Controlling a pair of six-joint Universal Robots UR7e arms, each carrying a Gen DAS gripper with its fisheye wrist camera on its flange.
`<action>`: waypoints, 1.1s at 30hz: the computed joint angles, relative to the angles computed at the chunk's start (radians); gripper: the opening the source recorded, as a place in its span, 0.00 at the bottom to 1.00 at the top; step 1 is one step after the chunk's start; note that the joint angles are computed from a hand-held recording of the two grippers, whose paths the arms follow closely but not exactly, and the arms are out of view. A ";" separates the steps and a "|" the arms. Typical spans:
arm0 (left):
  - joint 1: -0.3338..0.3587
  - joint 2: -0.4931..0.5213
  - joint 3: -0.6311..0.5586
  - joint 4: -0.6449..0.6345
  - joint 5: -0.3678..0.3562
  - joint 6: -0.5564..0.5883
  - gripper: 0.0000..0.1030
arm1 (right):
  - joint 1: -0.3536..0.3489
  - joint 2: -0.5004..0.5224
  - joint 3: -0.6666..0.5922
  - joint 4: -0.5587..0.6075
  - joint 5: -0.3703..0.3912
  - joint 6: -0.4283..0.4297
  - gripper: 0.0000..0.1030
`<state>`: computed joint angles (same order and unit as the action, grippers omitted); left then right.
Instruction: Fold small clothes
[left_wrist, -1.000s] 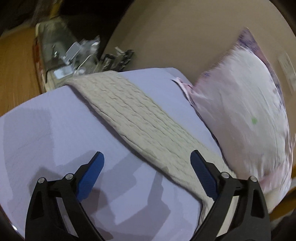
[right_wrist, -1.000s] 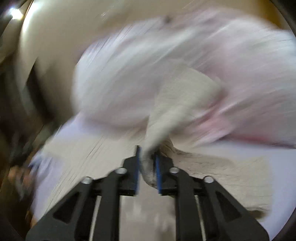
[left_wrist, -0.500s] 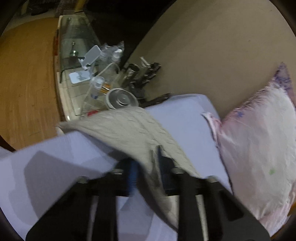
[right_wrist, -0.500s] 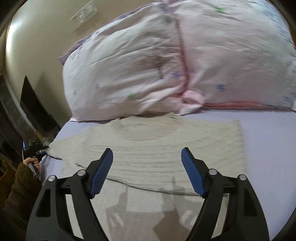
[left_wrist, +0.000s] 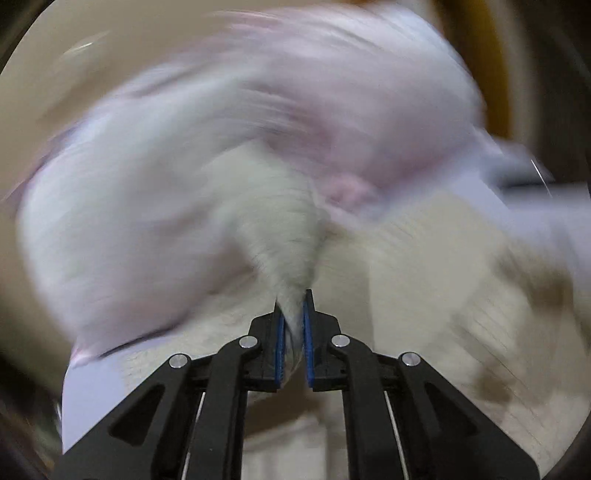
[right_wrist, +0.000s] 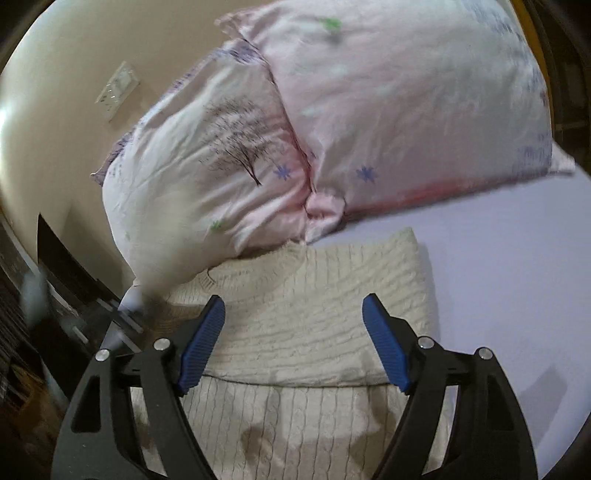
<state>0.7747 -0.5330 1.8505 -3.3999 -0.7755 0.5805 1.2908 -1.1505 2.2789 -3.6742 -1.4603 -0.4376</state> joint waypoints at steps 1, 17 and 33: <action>-0.010 0.031 -0.002 0.013 0.004 0.024 0.11 | -0.008 -0.008 -0.004 0.027 0.005 0.012 0.74; 0.120 -0.539 0.397 0.271 -0.048 -0.584 0.59 | -0.043 0.037 -0.104 0.277 -0.081 0.088 0.06; 0.166 -0.732 0.612 0.368 -0.286 -0.822 0.62 | -0.084 -0.149 0.211 -0.009 -0.163 0.031 0.65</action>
<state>0.9411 -1.2647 2.4628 -3.0316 -1.0612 -0.2412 1.2068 -1.2991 2.4894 -3.6831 -1.6230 -0.4062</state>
